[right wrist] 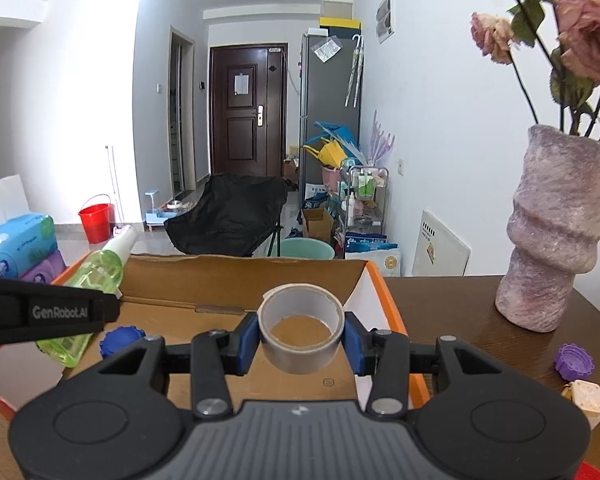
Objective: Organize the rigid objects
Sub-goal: 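Open both grippers to drop the bottle and tape into the box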
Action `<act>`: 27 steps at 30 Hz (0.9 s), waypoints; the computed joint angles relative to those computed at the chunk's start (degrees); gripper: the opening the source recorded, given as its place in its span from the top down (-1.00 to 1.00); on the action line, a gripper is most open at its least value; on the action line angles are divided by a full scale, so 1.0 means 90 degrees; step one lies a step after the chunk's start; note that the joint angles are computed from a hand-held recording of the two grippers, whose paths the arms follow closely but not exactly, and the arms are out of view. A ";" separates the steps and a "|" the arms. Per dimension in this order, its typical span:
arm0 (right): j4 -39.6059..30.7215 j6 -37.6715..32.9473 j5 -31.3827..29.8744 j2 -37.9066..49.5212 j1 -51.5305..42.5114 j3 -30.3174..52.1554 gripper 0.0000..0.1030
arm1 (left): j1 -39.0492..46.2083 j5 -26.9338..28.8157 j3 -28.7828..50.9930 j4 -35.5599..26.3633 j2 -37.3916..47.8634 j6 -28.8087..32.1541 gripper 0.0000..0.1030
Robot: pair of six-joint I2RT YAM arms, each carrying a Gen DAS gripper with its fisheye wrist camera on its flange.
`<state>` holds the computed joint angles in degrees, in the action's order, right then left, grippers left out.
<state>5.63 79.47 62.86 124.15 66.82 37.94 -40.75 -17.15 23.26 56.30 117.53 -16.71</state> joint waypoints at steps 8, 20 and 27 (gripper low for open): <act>0.0931 -0.0759 -0.0315 0.0261 -0.0443 -0.0047 0.17 | 0.0164 -0.0001 0.0510 -0.0288 0.0438 0.0092 0.39; 0.1099 -0.0875 -0.0518 0.0241 -0.0528 -0.0162 -0.62 | 0.0145 -0.0164 0.0544 -0.0405 0.0497 0.0164 -0.23; 0.0540 -0.0507 -0.0290 0.0218 -0.0371 -0.0025 -0.93 | 0.0256 -0.0446 0.0215 0.0007 0.0357 0.0131 -0.96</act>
<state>10.49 74.91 60.24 126.11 63.48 37.71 -38.44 -21.16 25.19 56.37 120.75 -15.53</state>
